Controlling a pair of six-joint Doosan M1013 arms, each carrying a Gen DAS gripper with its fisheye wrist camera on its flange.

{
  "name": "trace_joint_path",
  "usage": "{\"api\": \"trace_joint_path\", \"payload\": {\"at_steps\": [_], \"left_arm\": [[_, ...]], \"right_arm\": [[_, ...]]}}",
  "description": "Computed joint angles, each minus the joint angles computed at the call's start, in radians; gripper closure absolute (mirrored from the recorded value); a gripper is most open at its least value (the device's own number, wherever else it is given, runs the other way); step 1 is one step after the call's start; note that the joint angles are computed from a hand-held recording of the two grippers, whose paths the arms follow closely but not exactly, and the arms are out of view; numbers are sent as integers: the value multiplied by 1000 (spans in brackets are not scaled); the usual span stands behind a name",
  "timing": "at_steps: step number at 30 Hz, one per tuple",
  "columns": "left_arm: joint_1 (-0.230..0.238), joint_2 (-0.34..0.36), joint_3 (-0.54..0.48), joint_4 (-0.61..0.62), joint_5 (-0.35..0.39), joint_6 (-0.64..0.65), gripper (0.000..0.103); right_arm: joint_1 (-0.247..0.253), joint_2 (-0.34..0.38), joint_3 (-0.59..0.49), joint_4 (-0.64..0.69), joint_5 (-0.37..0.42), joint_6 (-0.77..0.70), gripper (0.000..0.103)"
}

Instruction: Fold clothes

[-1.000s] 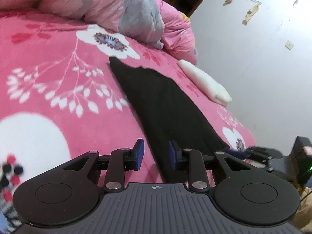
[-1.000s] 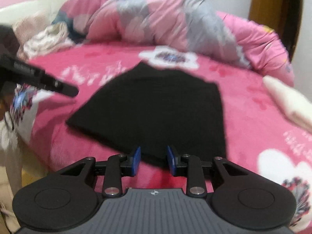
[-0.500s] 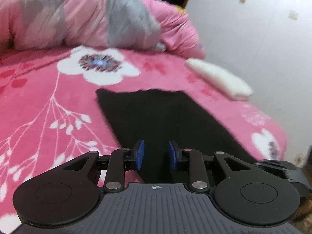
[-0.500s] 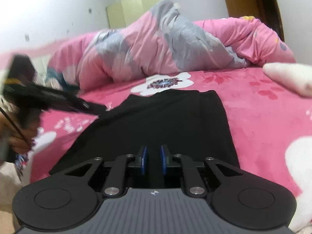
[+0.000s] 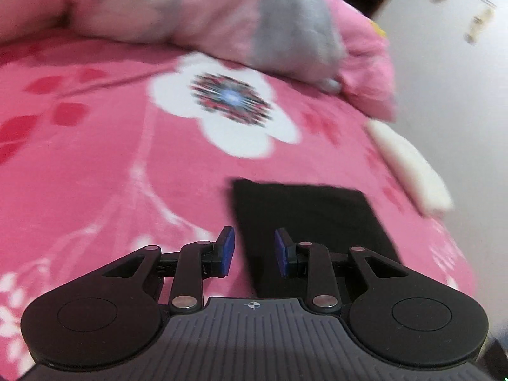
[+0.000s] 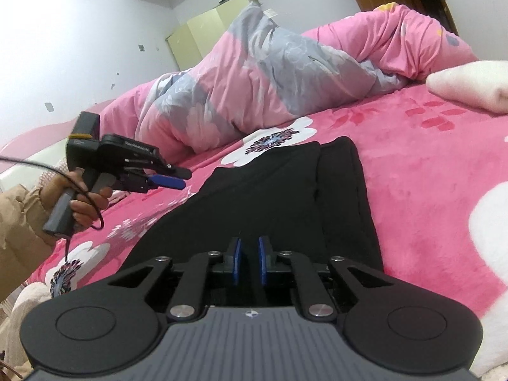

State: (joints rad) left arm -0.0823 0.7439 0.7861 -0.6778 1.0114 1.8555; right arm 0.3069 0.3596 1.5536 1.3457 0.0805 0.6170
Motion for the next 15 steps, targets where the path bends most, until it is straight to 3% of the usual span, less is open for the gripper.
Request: {"api": "trace_joint_path", "payload": {"at_steps": [5,10,15], "left_arm": [[-21,57,-82,9,99,18,76],[-16,133,-192,20,63,-72,76],[-28,166,-273,133,5,-132,77]], "right_arm": [[-2,-1,3,57,5,-55,93],[-1,2,-1,40,2,-40,93],[-4,3,0,122,8,-115,93]]}}
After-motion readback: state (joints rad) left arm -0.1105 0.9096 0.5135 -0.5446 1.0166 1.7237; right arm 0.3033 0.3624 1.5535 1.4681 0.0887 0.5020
